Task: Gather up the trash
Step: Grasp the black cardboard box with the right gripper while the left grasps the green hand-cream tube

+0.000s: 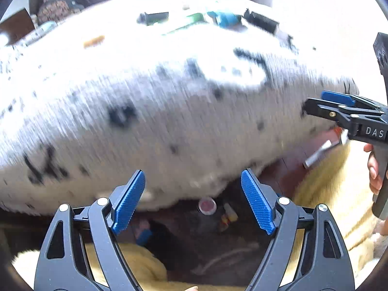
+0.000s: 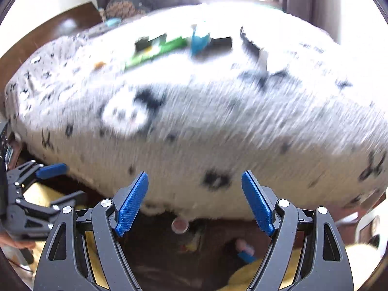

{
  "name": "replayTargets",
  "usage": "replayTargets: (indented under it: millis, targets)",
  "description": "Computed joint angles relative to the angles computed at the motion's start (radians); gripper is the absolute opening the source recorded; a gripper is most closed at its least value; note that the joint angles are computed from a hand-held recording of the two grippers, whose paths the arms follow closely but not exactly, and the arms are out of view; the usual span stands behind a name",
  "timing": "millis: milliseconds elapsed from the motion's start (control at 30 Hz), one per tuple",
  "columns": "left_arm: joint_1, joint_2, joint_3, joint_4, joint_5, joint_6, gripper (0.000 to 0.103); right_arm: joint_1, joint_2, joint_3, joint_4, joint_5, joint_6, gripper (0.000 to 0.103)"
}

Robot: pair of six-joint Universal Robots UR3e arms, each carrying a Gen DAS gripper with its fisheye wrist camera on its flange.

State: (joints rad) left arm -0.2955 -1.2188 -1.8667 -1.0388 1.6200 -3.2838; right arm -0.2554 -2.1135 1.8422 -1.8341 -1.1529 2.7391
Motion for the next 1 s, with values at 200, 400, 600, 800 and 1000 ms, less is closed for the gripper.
replayTargets:
  millis: [200,400,600,800,1000]
  targets:
    - [0.066,-0.162,0.235,-0.004,-0.006,0.071,0.077,-0.037,0.18,-0.213,-0.079,-0.016,0.034,0.081]
    - [0.073,-0.417,0.552,-0.034,0.011,0.125,0.077,-0.007,0.475,-0.489,-0.134,-0.111,0.1,0.087]
    - [0.058,-0.695,0.907,-0.098,0.059,0.146,0.077,0.071,0.717,-0.725,-0.118,-0.191,0.123,0.088]
    - [0.058,-0.939,1.232,-0.222,0.08,0.161,0.076,0.101,0.885,-0.903,-0.059,-0.212,0.154,0.088]
    - [0.078,-1.124,1.489,-0.329,0.073,0.152,0.076,0.115,1.003,-1.048,0.006,-0.219,0.168,0.088]
